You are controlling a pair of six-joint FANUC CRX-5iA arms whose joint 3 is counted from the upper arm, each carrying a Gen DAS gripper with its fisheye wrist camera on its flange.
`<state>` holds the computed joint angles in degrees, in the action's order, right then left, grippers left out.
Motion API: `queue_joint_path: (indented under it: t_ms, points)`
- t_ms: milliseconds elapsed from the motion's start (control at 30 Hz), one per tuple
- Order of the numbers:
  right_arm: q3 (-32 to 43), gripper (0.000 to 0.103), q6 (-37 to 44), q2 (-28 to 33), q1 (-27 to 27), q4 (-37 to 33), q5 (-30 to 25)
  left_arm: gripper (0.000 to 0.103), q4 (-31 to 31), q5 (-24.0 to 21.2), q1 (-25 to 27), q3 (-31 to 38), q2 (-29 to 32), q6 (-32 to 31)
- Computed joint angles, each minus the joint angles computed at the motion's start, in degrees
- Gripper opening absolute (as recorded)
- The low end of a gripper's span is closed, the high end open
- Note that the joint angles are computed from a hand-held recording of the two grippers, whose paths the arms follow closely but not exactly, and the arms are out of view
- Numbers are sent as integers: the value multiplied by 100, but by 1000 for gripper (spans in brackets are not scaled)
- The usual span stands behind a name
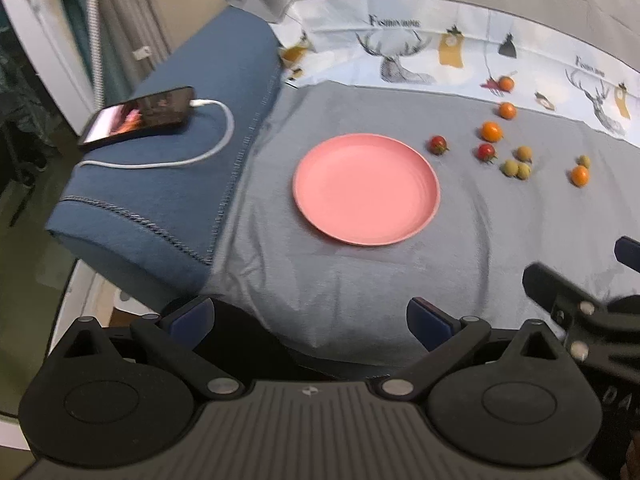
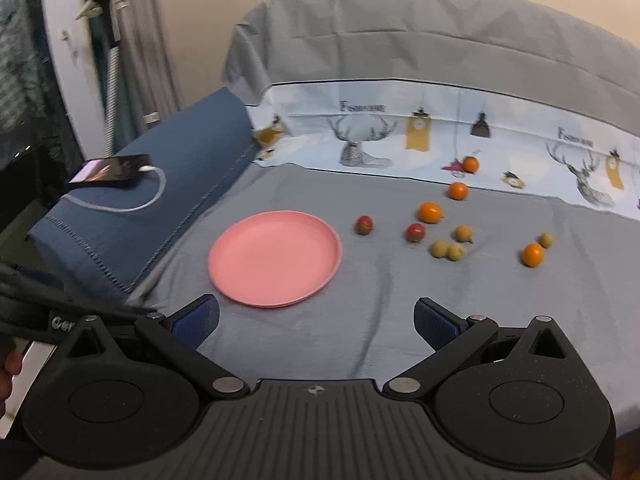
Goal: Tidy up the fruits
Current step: 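Grasp a red cherry tomato with the left tool while the right tool grasps an orange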
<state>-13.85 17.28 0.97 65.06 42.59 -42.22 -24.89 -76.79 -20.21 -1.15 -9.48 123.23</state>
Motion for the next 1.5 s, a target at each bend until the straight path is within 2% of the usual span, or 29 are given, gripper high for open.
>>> queue_joint_path:
  t_ms: [100,367,633,767,867,1067,1200,1267,1300,1333,1433,1500]
  points:
    - [-87,103,-364,48,-140,156,-37,103,271,190,135,26,163,-212]
    - [-303,102,-1084,216,-624,325,-216,103,463,504,182,592,965,-477]
    - [-507,102,-1765,556,-1364,784,-333,103,952,987,360,1489,2134,-576]
    - [-331,102,-2119,1060,-1864,1027,-316,103,1473,909,577,2243,3025,-864]
    - [16,102,-2364,1612,-2247,1209,-248,103,1470,715,635,3023,3743,-741]
    - [949,102,-2038,2741,-2731,1189,-120,103,1372,182,665,4619,5052,-1000]
    - [1310,102,-1806,3207,-2925,1045,35,103,1338,-116,695,5428,5758,-1054]
    - [1061,102,-2348,3258,-2967,1817,129,103,1299,-182,711,5618,5962,-1081]
    - [1013,102,-2521,3272,-2980,1984,147,103,1275,-241,719,5705,6055,-1092]
    - [1025,102,-2571,3279,-2986,1970,152,103,1260,-388,729,5857,6184,-1122]
    - [936,102,-2729,3259,-3018,2142,220,103,1354,73,808,5366,5978,-927]
    - [914,102,-2809,3268,-3013,2235,195,103,1304,47,793,5388,5989,-964]
